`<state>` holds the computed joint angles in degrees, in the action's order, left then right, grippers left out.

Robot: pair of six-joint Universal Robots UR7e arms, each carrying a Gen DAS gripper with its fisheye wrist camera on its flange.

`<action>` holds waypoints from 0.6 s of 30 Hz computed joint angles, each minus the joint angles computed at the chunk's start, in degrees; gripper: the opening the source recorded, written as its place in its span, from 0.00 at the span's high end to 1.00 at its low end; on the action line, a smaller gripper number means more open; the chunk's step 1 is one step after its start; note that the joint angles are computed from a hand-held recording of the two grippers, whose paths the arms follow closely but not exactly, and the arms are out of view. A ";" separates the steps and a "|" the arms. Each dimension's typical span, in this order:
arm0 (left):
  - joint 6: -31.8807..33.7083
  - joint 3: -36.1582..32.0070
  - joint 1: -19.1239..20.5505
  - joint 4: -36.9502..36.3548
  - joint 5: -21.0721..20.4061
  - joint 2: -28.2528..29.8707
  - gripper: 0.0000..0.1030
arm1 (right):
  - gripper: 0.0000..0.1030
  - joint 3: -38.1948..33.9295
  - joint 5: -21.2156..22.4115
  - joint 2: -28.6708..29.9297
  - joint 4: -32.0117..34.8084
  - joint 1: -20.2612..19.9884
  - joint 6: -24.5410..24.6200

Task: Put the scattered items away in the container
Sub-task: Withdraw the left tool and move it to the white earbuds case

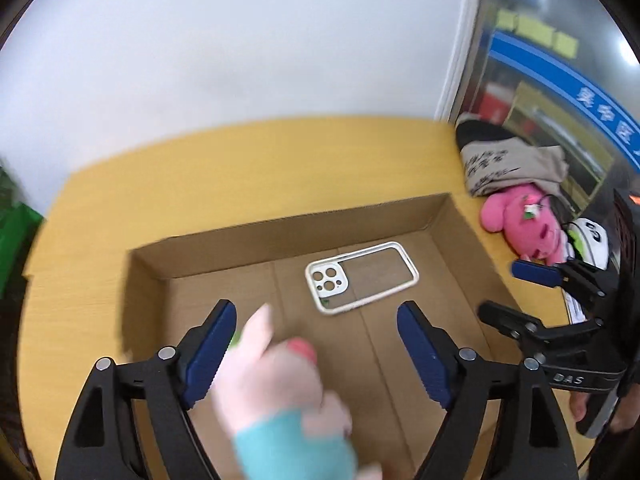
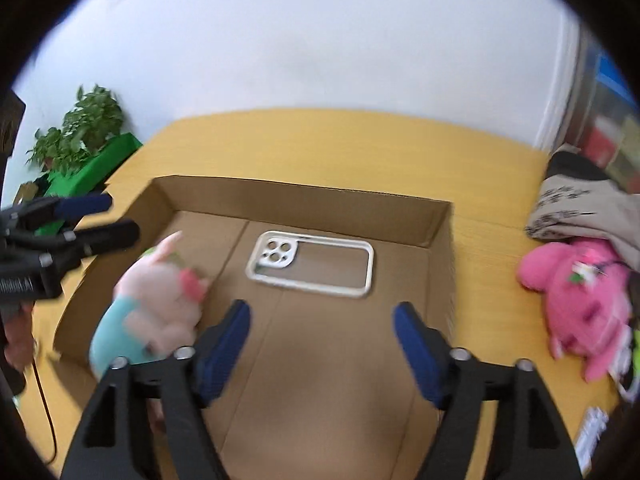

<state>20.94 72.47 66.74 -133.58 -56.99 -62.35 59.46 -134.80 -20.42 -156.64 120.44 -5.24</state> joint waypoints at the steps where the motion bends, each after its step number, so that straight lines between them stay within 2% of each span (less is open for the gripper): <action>1: 1.42 5.55 -0.43 -4.59 0.13 -4.08 0.09 | 0.24 3.33 -0.79 -1.03 -3.29 1.06 -0.30; 4: 3.62 16.87 -1.12 -13.85 -0.18 -11.56 0.01 | 0.24 10.84 -1.79 -3.03 -10.25 3.82 0.94; 7: 4.86 26.73 -1.83 -21.04 0.39 -16.74 0.00 | 0.24 17.68 -3.12 -4.08 -19.13 5.32 0.50; 11: 3.89 35.98 -2.61 -25.57 0.85 -21.47 0.00 | 0.24 23.30 -6.26 -3.42 -29.82 6.65 -2.02; 14: 3.08 41.49 -3.77 -26.85 0.85 -24.64 0.00 | 0.24 25.73 -8.16 -3.27 -32.55 7.57 -2.26; 18: 1.07 45.57 -5.26 -27.59 1.10 -27.10 0.00 | 0.24 28.54 -9.55 -4.09 -34.25 8.45 -0.50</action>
<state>22.01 118.04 61.49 -161.17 -55.89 -89.45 88.00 -144.35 -24.52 -190.89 128.89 -5.74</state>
